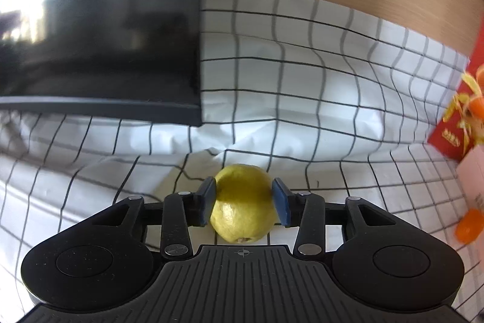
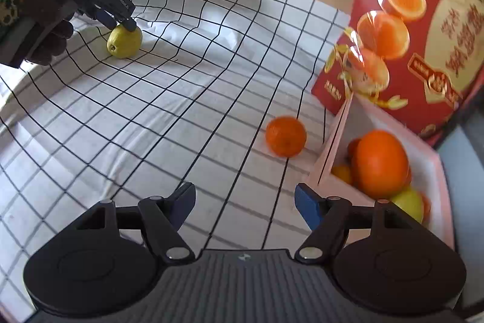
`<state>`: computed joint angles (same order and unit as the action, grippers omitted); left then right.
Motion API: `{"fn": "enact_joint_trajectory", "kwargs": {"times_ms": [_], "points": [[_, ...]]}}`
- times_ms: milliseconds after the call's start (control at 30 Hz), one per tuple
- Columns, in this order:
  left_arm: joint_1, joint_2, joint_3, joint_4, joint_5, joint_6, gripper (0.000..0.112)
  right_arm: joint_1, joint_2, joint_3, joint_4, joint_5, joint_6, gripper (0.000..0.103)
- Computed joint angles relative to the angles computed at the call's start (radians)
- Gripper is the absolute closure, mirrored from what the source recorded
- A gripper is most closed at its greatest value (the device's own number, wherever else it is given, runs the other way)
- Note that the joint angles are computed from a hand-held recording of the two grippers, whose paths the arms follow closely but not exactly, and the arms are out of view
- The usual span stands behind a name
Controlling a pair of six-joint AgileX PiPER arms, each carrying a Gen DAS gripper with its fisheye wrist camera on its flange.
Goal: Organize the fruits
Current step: 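Grasp the yellow pear with the left tool while the right tool reaches a tangerine, then close the right tool on the tangerine while the left tool holds the pear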
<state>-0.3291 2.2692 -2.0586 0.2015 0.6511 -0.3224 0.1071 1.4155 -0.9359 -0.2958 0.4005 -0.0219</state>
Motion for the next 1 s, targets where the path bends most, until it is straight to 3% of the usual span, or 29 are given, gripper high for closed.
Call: {"fn": "enact_joint_trajectory", "kwargs": {"times_ms": [100,167,333,467,733,1000], "points": [[-0.018,0.006,-0.002,0.06,0.0,-0.005,0.062,0.017,0.077,-0.068,-0.139,-0.02,0.087,0.031],[-0.019,0.014,-0.015,0.081,0.016,-0.024,0.059,0.018,0.163,-0.171,-0.114,0.018,0.076,0.031],[0.03,0.019,-0.027,-0.092,0.02,0.061,0.052,0.042,0.376,-0.406,-0.213,0.15,0.177,0.032],[0.049,0.037,-0.05,-0.186,0.035,0.116,0.047,0.034,0.461,-0.5,-0.195,0.197,0.118,0.033],[0.018,0.118,-0.187,-0.123,0.121,0.054,0.046,0.021,0.478,-0.526,-0.182,0.22,0.089,0.055],[-0.004,0.146,-0.223,-0.046,0.135,0.004,0.047,-0.039,0.366,-0.466,0.118,0.221,-0.106,0.058]]}}
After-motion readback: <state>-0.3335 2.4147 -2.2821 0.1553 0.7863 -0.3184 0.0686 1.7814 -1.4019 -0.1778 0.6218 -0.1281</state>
